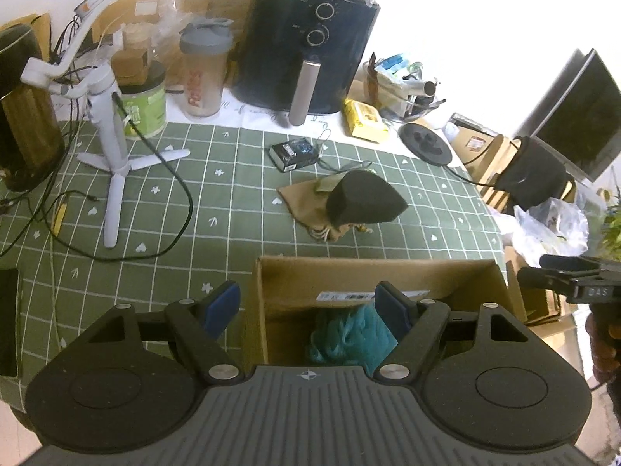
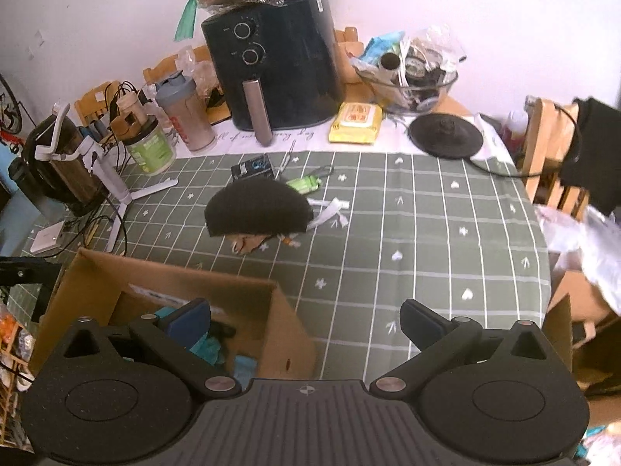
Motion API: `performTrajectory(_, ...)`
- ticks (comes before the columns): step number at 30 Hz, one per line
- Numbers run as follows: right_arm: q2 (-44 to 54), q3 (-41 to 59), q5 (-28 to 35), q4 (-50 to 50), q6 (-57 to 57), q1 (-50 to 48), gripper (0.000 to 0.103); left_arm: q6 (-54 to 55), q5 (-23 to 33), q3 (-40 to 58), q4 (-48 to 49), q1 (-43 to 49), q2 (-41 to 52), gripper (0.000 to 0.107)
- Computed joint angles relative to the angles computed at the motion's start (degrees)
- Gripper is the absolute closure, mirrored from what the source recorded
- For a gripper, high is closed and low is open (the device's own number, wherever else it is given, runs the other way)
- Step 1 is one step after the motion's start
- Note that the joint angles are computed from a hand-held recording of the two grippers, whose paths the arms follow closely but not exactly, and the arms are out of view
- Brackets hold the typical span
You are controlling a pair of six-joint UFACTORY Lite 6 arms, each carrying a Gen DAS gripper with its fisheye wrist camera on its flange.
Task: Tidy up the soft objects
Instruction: 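Move the right gripper out of the box toward the black foam sponge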
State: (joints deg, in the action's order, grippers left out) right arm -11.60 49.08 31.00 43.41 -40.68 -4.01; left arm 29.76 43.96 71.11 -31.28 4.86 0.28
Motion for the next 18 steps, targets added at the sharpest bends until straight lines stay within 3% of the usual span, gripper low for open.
performTrajectory(18,23.25,21.99,-1.07,-0.02,-12.20,3.01,0.000,5.14,3.43,7.67,-3.89,3.44,8.58,0.031)
